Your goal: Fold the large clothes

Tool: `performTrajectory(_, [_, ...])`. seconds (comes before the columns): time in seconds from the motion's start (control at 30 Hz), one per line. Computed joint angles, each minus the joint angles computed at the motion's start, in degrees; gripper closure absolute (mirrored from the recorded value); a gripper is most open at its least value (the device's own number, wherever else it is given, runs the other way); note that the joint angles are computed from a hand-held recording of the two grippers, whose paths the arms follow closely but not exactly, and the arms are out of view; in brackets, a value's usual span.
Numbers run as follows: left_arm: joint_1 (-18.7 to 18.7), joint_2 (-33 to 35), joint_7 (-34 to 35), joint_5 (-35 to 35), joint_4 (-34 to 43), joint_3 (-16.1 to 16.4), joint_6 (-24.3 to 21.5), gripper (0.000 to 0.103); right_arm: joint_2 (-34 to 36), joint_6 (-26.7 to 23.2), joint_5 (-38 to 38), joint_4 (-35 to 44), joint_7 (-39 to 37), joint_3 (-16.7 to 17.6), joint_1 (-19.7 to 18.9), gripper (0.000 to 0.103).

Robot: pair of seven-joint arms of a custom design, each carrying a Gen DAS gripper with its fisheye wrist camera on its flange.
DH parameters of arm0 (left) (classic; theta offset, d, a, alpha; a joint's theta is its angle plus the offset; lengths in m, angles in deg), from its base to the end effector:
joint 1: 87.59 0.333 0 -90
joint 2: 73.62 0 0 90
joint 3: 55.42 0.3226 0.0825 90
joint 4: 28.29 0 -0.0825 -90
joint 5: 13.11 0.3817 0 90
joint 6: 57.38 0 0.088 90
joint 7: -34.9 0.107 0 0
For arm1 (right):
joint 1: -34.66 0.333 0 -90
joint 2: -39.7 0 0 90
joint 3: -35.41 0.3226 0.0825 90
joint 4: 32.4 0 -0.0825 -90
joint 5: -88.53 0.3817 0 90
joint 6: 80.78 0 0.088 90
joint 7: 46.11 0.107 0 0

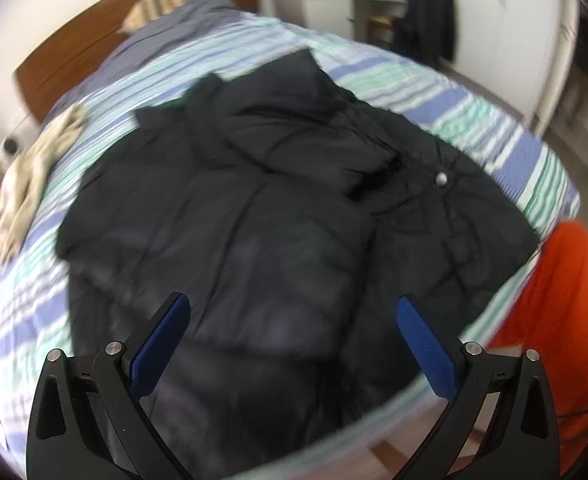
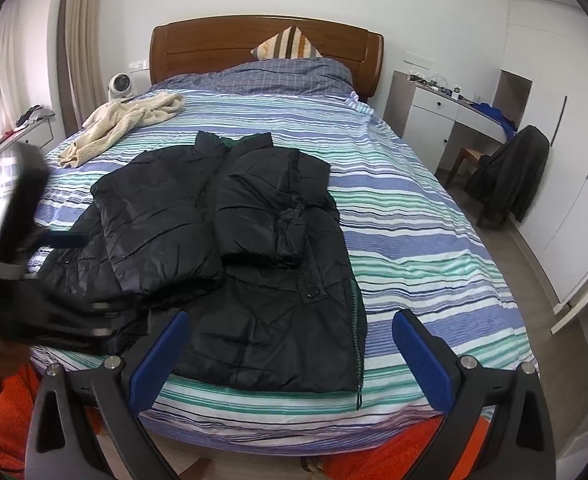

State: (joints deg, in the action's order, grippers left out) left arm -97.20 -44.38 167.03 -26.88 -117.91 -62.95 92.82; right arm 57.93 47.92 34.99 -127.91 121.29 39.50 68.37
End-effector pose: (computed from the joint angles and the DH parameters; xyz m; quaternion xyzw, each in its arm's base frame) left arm 0.7078 -0.1941 0.4182 -0.3489 0.8908 -0.2401 0.1648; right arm 0.5538 0.3938 0.4653 -0.5874 0.7070 -0.3407 0.1976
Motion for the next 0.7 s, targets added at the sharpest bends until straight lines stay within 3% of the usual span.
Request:
performTrajectory(0.07, [-1.97, 3.72, -0.46, 3.21, 3.43, 1.36, -0.82, 0.004, -0.45, -0.09, 0.55, -0.78, 0.17, 0.08, -0.14, 0.000])
performTrajectory(0.1, [-3.13, 5.59, -1.11, 5.05, 4.92, 2.34, -0.88, 0.012, -0.66, -0.25, 0.74, -1.11, 0.27, 0.13, -0.19, 0.000])
performTrajectory(0.17, [-4.15, 7.08, -2.40, 6.98, 5.67, 3.62, 0.44, 0.052, -1.02, -0.71, 0.85, -1.55, 0.35, 0.23, -0.24, 0.000])
performTrajectory(0.23, [-4.19, 6.45, -5.32, 6.99, 5.14, 4.54, 1.64, 0.079, -1.60, -0.87, 0.58, -2.34, 0.80, 0.27, -0.31, 0.000])
performTrajectory(0.33, [1.87, 4.29, -5.77, -0.17, 7.20, 0.88, -4.19, 0.083, -2.08, -0.98, 0.38, -3.16, 1.32, 0.41, -0.65, 0.000])
performTrajectory(0.4, [4.59, 1.69, -6.29, -3.18, 6.66, 0.64, -2.90, 0.083, -1.82, -0.17, 1.09, -3.15, 0.72, 0.60, -1.21, 0.000])
performTrajectory(0.47, [7.08, -0.52, -7.47, -5.00, 6.74, 1.60, -0.78, 0.082, -1.37, 0.31, 1.36, -2.75, 0.09, 0.68, -1.35, 0.000])
performTrajectory(0.53, [9.82, -0.17, -10.06, -5.41, 10.88, 3.70, -1.41, 0.082, -0.70, 0.96, 0.95, -1.99, -0.56, 0.63, -1.22, 0.000])
performTrajectory(0.7, [15.22, 7.43, -22.88, -0.39, 25.75, 10.67, -4.71, 0.081, 0.54, 4.50, -0.80, -0.63, -1.35, 0.02, -0.93, 0.000])
